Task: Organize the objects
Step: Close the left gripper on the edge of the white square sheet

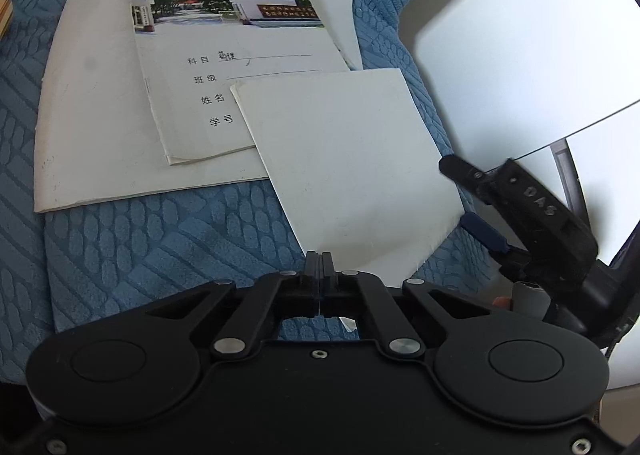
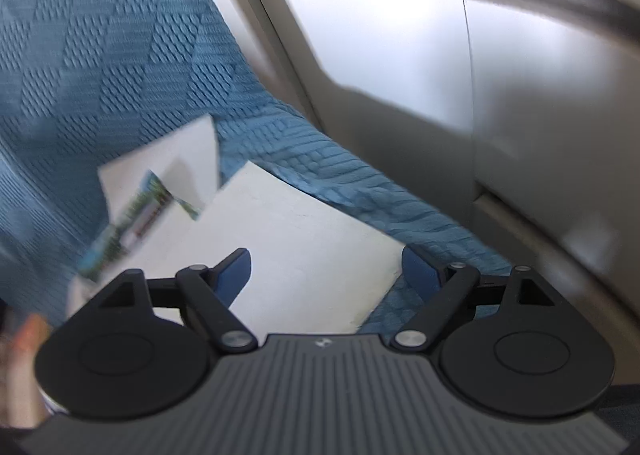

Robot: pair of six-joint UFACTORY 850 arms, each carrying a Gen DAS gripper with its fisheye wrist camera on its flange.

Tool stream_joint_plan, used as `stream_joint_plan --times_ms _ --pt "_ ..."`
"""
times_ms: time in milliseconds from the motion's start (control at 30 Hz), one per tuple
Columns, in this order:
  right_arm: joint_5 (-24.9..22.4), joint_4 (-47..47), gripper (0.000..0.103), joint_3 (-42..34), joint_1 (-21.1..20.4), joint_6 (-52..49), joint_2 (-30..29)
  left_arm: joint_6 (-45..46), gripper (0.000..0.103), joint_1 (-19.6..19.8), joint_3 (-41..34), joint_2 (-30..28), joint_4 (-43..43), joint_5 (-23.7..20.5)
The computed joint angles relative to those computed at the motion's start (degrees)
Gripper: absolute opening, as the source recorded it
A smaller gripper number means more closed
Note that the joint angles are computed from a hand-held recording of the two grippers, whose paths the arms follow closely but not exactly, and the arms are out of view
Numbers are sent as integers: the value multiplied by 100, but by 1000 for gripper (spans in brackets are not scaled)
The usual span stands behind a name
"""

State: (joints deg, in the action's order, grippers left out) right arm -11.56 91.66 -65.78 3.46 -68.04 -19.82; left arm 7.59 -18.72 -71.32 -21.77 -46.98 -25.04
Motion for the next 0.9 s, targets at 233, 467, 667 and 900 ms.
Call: stream_joint_plan --times_ms 233,467,667,900 --pt "-2245 879 79 11 -484 281 -295 227 1 54 -8 -32 -207 -63" --pt "-1403 880 79 54 -310 181 -110 341 1 50 101 28 -330 92" --pt "-381 1931 79 218 -279 -604 66 -655 3 -30 31 79 764 678" --pt "401 1229 82 3 59 -849 -34 -2451 4 -74 -591 -349 2846 470"
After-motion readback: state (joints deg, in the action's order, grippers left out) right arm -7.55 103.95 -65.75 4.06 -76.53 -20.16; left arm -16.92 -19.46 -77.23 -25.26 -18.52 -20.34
